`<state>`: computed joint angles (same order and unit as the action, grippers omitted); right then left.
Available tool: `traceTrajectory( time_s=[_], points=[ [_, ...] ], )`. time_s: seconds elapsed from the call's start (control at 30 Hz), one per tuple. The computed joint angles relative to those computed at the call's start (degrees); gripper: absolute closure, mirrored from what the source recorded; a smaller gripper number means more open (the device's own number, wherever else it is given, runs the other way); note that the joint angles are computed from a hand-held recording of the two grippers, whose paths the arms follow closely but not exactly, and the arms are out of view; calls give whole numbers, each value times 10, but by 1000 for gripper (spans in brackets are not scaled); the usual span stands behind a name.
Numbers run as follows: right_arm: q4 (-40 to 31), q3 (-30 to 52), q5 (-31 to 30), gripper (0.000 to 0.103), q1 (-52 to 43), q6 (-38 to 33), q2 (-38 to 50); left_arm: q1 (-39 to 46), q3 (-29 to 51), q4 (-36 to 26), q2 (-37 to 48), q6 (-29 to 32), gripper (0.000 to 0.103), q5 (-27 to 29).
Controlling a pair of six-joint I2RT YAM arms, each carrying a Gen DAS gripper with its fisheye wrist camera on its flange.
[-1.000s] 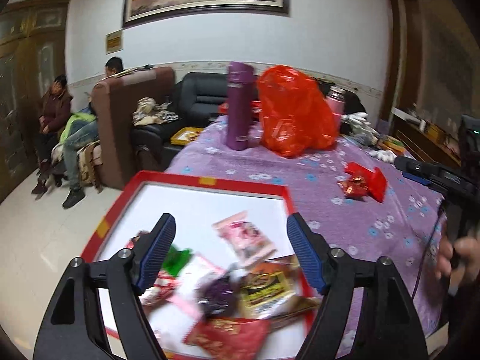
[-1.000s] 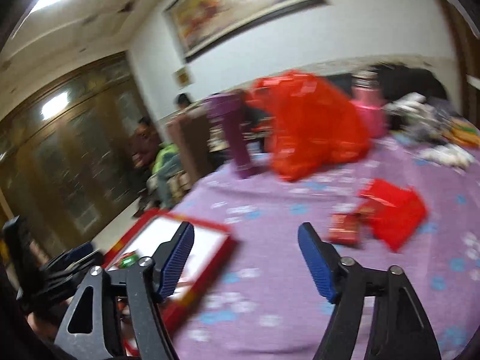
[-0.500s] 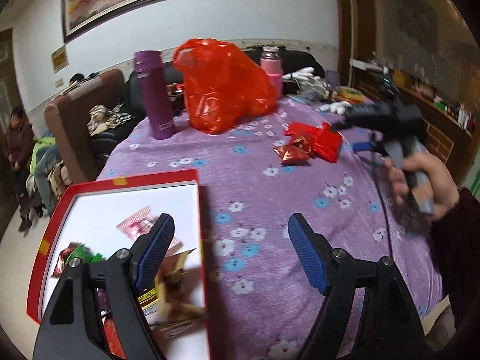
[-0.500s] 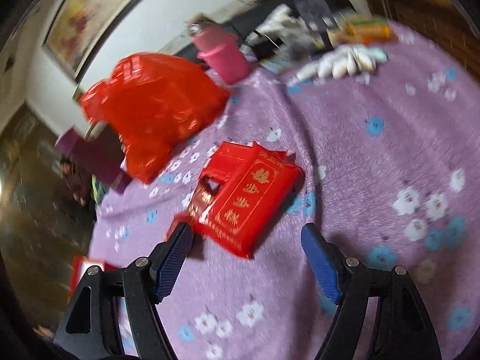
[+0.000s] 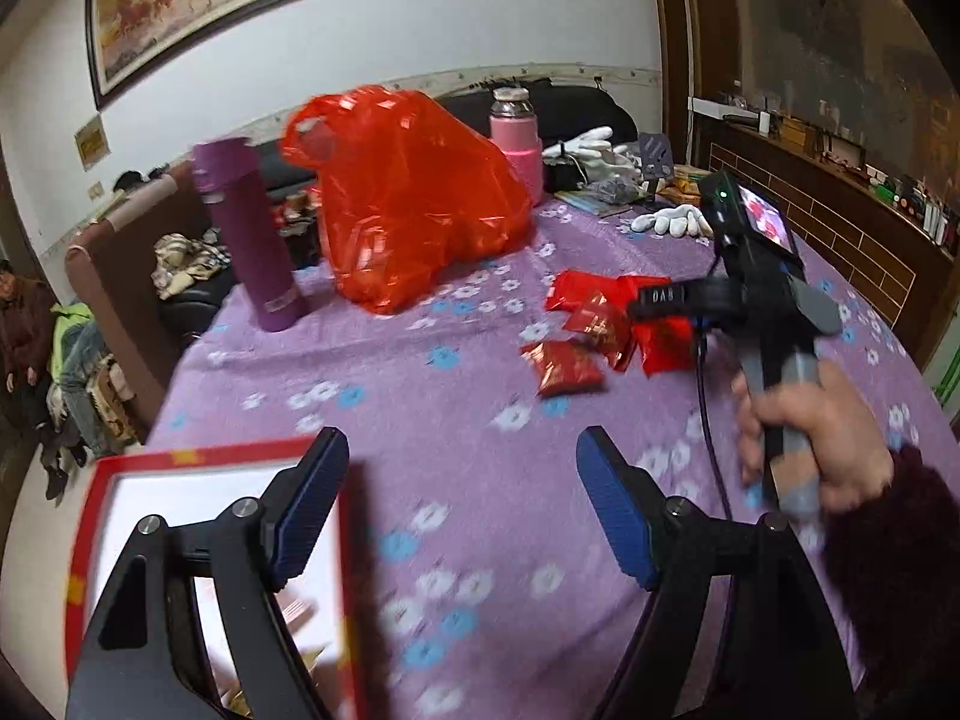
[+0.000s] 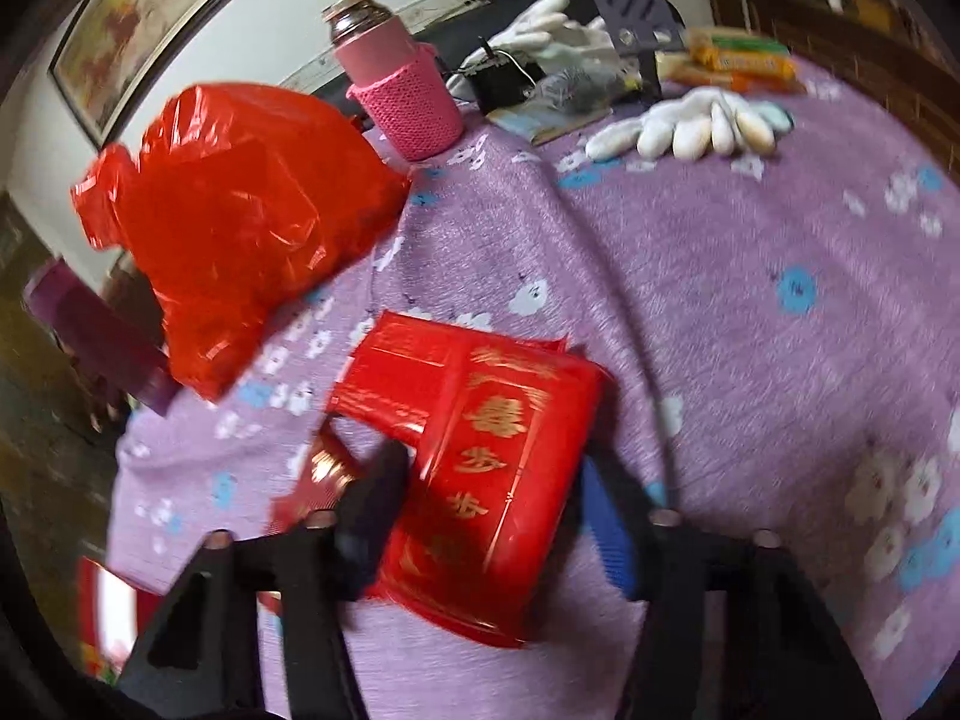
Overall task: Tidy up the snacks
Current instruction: 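Grasp the large red gold-lettered packet with the right gripper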
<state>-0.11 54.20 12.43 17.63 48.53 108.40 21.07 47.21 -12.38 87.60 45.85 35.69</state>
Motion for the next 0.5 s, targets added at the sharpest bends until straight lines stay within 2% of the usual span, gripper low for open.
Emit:
traceTrajectory(
  time_s=[0.23, 0.33, 0.5],
  points=[
    [-20, -4, -27, 56, -24, -24, -12, -168, 20, 105, 95, -108, 25, -140],
    [-16, -9, -51, 56, -39, -29, -17, -206, 47, 112, 136, -140, 25, -166],
    [0, -21, -83, 56, -54, -25, -22, -244, 80, 122, 194, -152, 25, -206]
  ],
)
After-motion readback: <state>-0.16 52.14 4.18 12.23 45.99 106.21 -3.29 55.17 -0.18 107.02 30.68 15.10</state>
